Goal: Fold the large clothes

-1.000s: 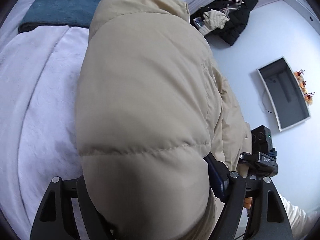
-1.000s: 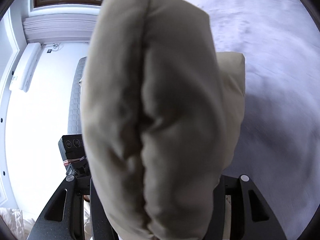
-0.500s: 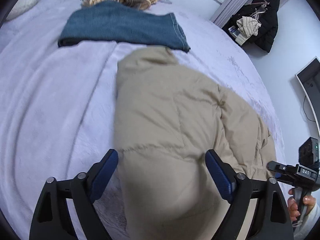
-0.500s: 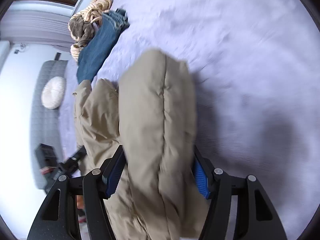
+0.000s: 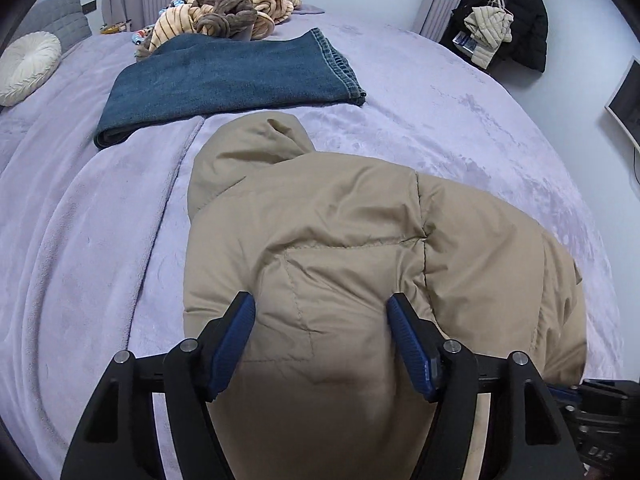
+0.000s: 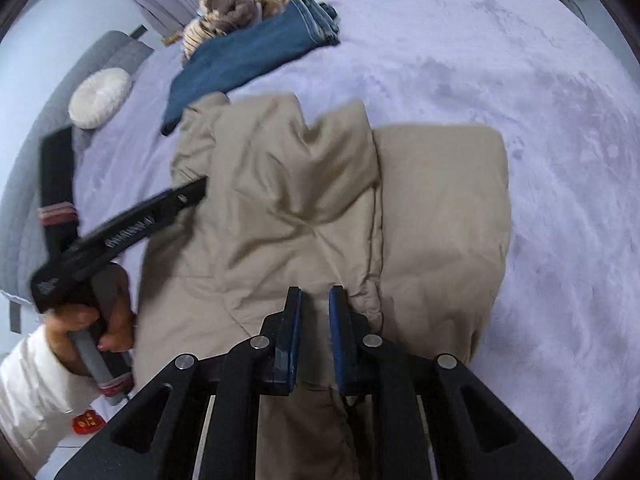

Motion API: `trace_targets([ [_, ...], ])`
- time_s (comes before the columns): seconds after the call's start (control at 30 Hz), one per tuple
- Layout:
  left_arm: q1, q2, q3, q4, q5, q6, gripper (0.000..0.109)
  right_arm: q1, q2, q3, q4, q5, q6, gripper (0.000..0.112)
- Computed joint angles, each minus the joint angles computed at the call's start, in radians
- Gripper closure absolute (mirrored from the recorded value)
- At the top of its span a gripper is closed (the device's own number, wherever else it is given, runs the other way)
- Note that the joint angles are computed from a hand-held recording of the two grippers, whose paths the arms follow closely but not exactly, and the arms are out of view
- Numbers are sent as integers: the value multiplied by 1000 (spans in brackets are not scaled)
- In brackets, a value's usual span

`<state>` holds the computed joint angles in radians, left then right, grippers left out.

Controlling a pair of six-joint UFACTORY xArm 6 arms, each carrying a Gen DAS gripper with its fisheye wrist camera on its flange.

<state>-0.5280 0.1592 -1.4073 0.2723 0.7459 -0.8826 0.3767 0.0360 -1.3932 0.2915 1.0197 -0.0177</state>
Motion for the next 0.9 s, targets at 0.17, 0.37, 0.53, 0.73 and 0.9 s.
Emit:
trace_targets([
  [0.17, -6, 13, -22, 0, 23, 11, 35, -39, -33, 149, 62, -103, -21, 104],
  [0.37, -12, -67, -10, -61, 129, 38, 35, -34, -34, 123, 35, -59, 25, 103],
  [0.53, -34, -187, 69, -112, 218, 24, 35, -39, -67, 104, 39, 12, 64, 92],
  [0.73, -98, -311, 154, -78, 274, -64, 8, -37, -151, 119, 19, 74, 98, 90],
  [0.9, -141, -371, 174, -96, 327, -123, 8, -29, -206, 131, -2, 138, 122, 90],
])
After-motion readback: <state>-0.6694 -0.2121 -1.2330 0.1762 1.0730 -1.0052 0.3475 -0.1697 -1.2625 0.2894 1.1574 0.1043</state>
